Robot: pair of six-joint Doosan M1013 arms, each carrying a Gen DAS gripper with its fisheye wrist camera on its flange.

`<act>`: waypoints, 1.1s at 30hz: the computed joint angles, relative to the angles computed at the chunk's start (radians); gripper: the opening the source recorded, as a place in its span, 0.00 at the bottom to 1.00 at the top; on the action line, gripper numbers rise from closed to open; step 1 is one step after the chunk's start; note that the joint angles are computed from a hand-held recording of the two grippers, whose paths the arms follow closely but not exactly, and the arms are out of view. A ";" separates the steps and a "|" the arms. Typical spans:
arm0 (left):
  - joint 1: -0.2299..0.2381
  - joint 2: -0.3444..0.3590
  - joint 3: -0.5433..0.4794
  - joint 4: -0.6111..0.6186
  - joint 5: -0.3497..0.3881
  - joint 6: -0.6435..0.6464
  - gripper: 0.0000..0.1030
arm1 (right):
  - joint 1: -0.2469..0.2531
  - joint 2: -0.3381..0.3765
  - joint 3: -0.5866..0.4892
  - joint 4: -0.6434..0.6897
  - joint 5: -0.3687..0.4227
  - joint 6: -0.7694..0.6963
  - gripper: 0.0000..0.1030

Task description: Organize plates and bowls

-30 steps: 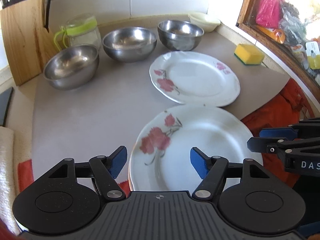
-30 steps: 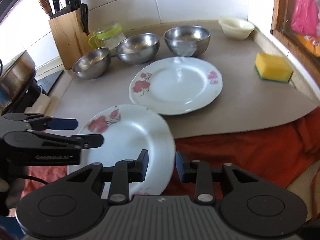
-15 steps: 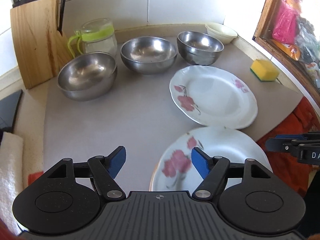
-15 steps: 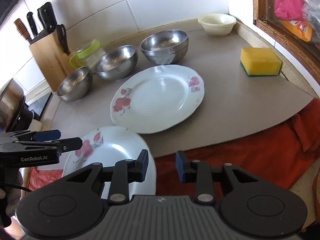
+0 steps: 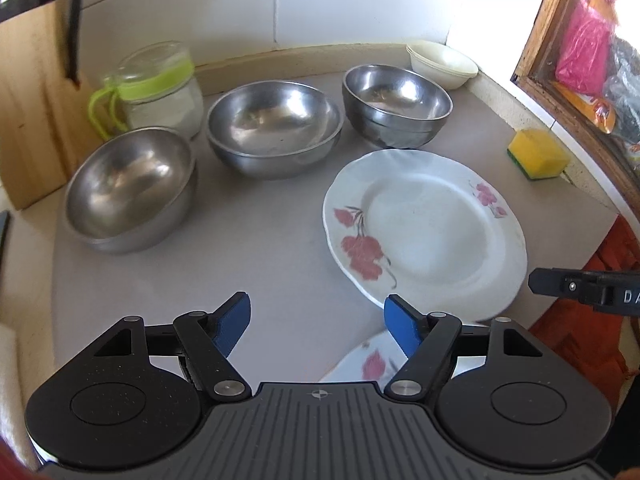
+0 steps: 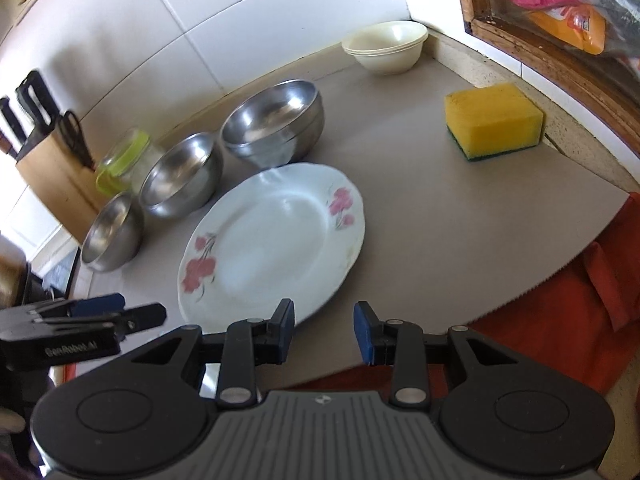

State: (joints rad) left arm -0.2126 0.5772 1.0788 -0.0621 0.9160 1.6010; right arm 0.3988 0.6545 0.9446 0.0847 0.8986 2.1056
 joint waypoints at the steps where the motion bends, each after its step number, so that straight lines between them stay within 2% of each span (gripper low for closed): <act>1: -0.001 0.010 -0.012 0.005 0.006 0.002 0.77 | -0.002 0.006 -0.008 0.002 0.000 0.004 0.35; 9: -0.001 0.092 -0.136 0.006 0.081 0.006 0.77 | -0.013 0.063 -0.087 0.006 0.033 0.018 0.36; 17: -0.005 0.141 -0.203 -0.001 0.114 0.029 0.77 | -0.020 0.097 -0.135 0.007 0.058 0.024 0.37; 22: -0.003 0.155 -0.220 -0.039 0.111 0.057 0.77 | -0.018 0.107 -0.148 -0.004 0.059 0.008 0.38; 25: 0.006 0.167 -0.238 -0.139 0.146 0.115 0.74 | -0.019 0.101 -0.132 -0.002 0.040 -0.001 0.34; 27: -0.003 0.157 -0.216 -0.125 0.110 0.132 0.77 | -0.022 0.097 -0.123 0.004 0.033 0.004 0.30; 33: -0.007 0.148 -0.202 -0.119 0.102 0.116 0.75 | -0.025 0.079 -0.096 0.019 0.017 0.015 0.29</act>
State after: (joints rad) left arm -0.2198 0.7248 0.8765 -0.1814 1.0184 1.7169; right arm 0.3739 0.7336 0.8482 0.1040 0.9155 2.1205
